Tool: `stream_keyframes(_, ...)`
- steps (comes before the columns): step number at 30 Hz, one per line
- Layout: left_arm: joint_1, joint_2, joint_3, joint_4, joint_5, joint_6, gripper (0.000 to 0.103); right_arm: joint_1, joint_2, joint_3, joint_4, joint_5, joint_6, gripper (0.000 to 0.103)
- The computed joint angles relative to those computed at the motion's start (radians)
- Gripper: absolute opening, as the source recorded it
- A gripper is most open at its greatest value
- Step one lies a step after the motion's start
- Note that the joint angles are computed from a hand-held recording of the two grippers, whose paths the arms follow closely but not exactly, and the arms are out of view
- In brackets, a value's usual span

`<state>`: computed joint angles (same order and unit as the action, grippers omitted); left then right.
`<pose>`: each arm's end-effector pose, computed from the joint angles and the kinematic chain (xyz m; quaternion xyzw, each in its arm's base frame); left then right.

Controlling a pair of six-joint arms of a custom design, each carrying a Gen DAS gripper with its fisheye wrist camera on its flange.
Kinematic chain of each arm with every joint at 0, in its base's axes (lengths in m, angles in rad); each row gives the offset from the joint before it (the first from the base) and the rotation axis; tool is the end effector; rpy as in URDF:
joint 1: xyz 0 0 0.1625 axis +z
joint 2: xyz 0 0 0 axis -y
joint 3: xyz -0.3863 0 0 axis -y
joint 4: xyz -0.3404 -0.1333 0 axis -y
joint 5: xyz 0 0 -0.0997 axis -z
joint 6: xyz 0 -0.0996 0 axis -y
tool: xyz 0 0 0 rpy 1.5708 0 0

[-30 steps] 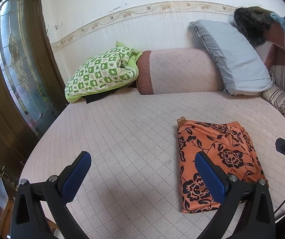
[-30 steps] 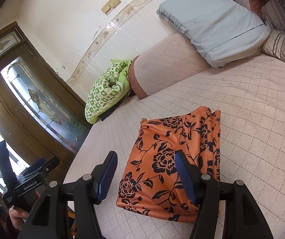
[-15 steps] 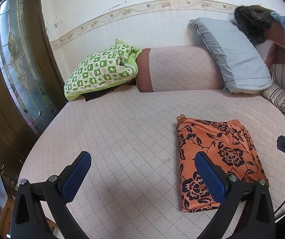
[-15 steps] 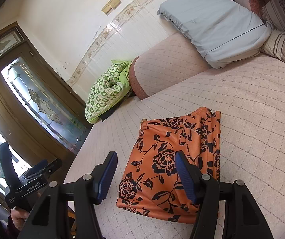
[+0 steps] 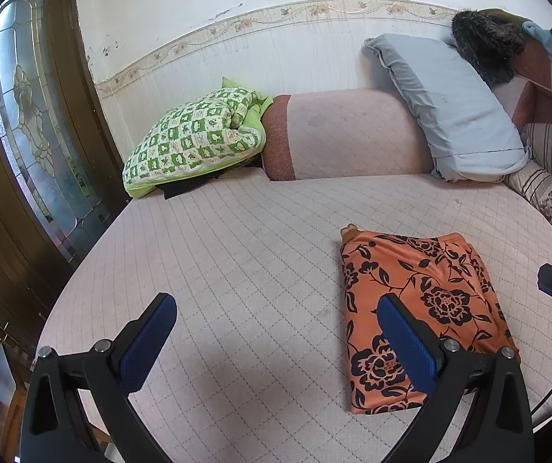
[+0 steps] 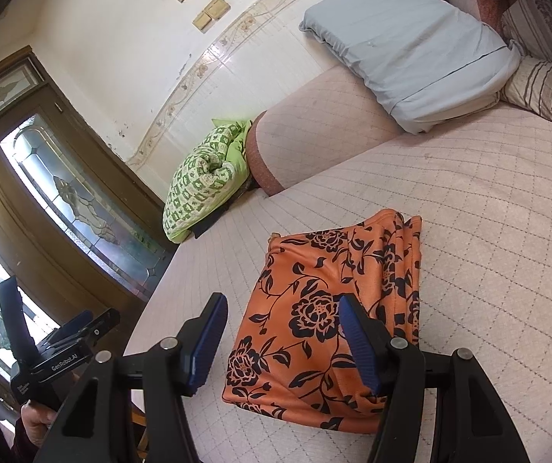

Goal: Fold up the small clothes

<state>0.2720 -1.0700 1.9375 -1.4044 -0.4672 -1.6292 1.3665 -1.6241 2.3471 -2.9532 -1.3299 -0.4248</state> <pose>-0.3430 -0.3264 0.1331 0.1338 0.7728 -0.4083 0.4671 0.0782 -0.3968 0.3077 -0.1420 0.9293 -0.3408 0.0087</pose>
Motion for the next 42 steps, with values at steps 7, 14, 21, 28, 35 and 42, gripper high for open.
stream_keyframes(7, 0.001, -0.001, -0.012, 0.032, 0.009, -0.019, 0.103, 0.000, 0.011, -0.008, -0.003, -0.007, 0.008, 0.064)
stream_keyframes(14, 0.008, 0.000, -0.010, 0.021, 0.007, -0.005, 0.103, 0.001, 0.012, -0.006, -0.008, -0.006, -0.001, 0.064)
stream_keyframes(21, 0.012, -0.001, -0.014, 0.038, 0.010, -0.019, 0.103, -0.001, 0.019, -0.011, -0.008, -0.001, 0.004, 0.064)
stream_keyframes(28, 0.014, 0.000, -0.016, 0.038, 0.010, -0.015, 0.103, 0.002, 0.023, -0.013, -0.009, -0.006, 0.003, 0.064)
stream_keyframes(35, 0.018, 0.006, -0.016, 0.020, 0.006, 0.001, 0.103, -0.004, 0.016, -0.012, -0.006, -0.006, -0.003, 0.064)
stream_keyframes(42, 0.021, 0.018, -0.021, 0.004, 0.008, 0.017, 0.103, -0.022, 0.007, -0.018, 0.005, 0.004, -0.003, 0.064)
